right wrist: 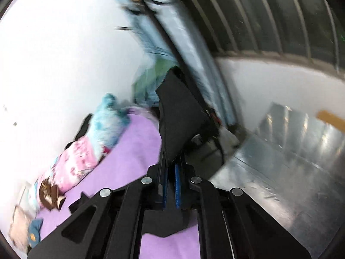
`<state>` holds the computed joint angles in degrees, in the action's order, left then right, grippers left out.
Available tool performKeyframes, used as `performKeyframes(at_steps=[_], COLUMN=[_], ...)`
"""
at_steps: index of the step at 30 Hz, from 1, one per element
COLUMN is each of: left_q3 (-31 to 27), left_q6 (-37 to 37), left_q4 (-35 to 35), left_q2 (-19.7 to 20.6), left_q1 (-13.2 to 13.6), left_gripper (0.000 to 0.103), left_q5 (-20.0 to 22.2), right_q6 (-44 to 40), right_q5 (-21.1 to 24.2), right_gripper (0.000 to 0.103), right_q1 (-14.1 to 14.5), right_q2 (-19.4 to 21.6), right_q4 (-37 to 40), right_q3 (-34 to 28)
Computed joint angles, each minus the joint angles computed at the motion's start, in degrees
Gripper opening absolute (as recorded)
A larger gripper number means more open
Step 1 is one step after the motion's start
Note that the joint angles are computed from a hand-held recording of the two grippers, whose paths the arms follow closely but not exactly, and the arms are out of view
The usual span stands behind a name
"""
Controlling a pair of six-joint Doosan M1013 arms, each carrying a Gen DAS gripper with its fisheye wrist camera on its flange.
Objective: Fold large clothes
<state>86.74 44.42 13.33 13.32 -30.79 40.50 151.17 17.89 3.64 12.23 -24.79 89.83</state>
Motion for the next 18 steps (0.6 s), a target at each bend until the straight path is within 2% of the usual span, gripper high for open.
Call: performKeyframes(at_steps=[7, 9, 13, 18], left_q3=[1.87, 1.85, 2.8, 2.84], left_q6=[-1.93, -1.45, -1.29, -0.17], left_q4=[-3.23, -6.69, -11.7, -14.09], left_q2=[-4.7, -5.56, -7.24, -8.26], left_q1=[0.74, 1.35, 2.34, 2.64], left_gripper=[0.097, 0.097, 0.097, 0.097], left_q5=[-1.69, -0.94, -2.15, -1.73], right_q6=[-1.77, -2.76, -10.56, -10.18], right_q5=[-1.12, -1.28, -1.42, -0.98], right_gripper=[0.005, 0.005, 0.005, 0.005], right_q1=[5.72, 7.37, 11.47, 17.25], right_q2=[-1.17, -1.36, -0.94, -0.44], right_q4=[-5.36, -5.57, -1.88, -6.72], right_q3=[-1.93, -2.28, -3.91, -5.65])
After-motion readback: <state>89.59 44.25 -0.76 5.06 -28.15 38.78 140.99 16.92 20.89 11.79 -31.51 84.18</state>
